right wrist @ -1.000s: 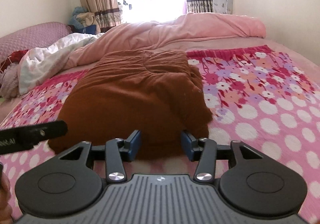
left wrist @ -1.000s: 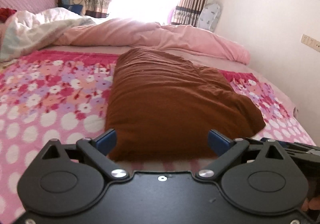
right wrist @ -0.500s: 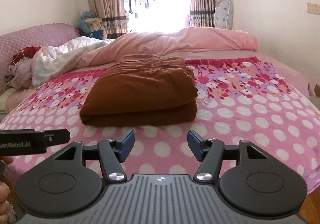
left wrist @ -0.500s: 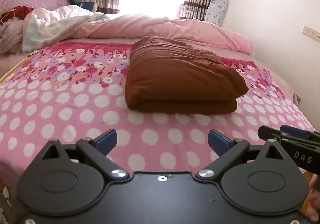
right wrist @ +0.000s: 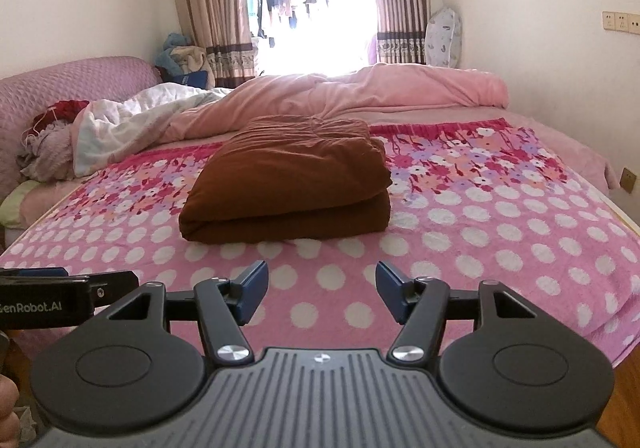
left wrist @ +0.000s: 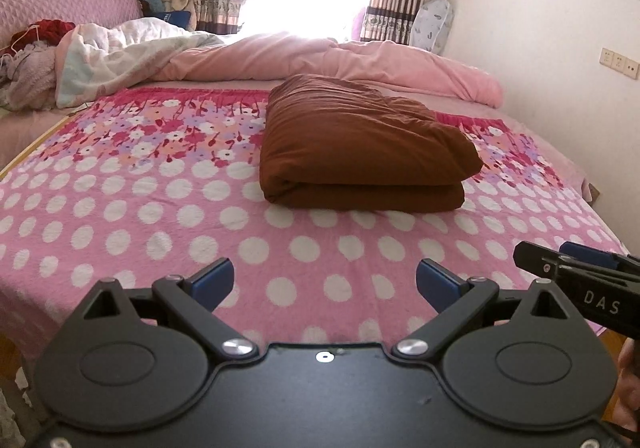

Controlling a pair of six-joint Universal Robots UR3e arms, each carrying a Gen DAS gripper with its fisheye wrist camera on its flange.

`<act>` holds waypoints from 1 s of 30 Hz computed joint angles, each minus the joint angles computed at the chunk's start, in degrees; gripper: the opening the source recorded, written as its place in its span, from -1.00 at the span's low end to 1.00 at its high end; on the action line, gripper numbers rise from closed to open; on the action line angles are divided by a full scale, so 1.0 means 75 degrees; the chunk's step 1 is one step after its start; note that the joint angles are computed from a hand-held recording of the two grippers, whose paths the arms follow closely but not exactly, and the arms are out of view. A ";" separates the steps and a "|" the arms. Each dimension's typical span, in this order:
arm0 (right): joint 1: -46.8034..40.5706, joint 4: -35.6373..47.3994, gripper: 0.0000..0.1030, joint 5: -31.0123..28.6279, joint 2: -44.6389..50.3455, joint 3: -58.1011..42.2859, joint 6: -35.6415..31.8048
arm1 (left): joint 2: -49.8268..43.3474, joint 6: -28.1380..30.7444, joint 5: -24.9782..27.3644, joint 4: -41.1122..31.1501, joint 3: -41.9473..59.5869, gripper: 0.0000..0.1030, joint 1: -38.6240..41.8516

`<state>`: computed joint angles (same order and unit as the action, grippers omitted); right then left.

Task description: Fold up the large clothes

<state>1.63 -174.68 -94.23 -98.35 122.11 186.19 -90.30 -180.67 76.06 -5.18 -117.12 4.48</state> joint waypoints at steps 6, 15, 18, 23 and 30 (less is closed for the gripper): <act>0.0117 0.0003 0.41 -0.0141 0.0021 0.0008 0.0040 | 0.0056 -0.0069 0.0085 -0.0054 -0.0038 0.95 -0.0056; 0.0107 0.0016 0.41 -0.0157 -0.0030 0.0079 0.0056 | 0.0044 -0.0064 0.0287 -0.0075 0.0035 0.95 -0.0171; 0.0082 0.0024 0.41 -0.0137 -0.0046 0.0092 0.0048 | 0.0090 -0.0045 0.0250 -0.0055 -0.0032 0.95 -0.0159; 0.0053 0.0063 0.42 -0.0138 -0.0099 0.0134 0.0075 | 0.0146 -0.0017 0.0287 -0.0068 -0.0077 0.95 -0.0188; 0.0048 0.0066 0.42 -0.0135 -0.0123 0.0171 0.0079 | 0.0178 -0.0001 0.0280 -0.0081 -0.0093 0.95 -0.0173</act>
